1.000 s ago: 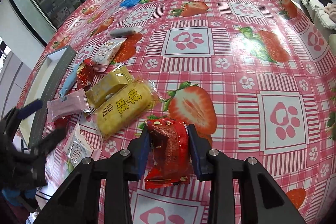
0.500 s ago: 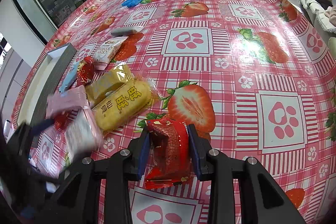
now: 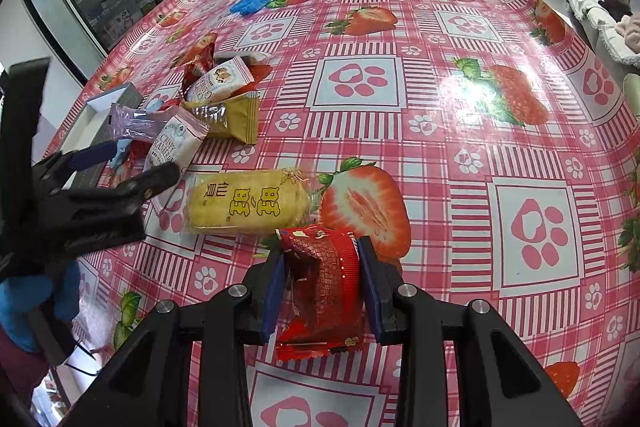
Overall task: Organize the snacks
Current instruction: 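Grasp the Crispy Cranberry packet with the left gripper while the right holds the red snack, then carry both snacks over the grey tray and open both grippers to drop them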
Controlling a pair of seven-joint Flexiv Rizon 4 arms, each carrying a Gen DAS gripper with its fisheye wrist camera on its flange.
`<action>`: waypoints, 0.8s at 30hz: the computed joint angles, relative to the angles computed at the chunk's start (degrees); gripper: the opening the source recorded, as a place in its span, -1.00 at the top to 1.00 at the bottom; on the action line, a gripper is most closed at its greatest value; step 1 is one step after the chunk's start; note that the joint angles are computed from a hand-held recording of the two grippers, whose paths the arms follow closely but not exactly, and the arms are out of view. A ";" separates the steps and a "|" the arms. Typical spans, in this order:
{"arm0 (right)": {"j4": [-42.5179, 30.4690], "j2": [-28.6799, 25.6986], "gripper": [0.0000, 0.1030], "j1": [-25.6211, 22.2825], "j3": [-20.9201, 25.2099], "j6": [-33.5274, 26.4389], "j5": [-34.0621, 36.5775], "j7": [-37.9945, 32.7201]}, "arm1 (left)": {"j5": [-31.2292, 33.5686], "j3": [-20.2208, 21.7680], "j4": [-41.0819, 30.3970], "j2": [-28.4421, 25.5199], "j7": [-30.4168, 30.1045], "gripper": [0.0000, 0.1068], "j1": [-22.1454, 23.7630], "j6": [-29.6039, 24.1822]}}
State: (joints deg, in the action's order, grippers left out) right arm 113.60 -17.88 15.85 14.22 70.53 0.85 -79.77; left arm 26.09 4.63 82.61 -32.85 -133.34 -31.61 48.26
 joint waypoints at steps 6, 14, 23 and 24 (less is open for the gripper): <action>0.18 -0.11 0.30 -0.27 0.30 0.69 0.19 -0.40 | -0.63 -0.37 -4.87 -3.54 2.82 -0.93 -0.11 -3.57; 0.10 -0.02 0.30 -0.30 0.31 0.64 1.21 -1.17 | -9.74 -3.03 -1.14 -3.30 6.79 -0.93 4.25 1.09; -0.23 0.47 0.30 -1.27 1.25 -0.69 3.48 -1.86 | -8.01 -1.03 -1.13 -2.05 4.04 0.22 0.26 0.45; 0.07 0.79 0.31 -1.43 1.37 -0.66 4.04 -2.00 | -7.80 -0.98 -0.66 -1.74 3.32 0.22 0.16 1.04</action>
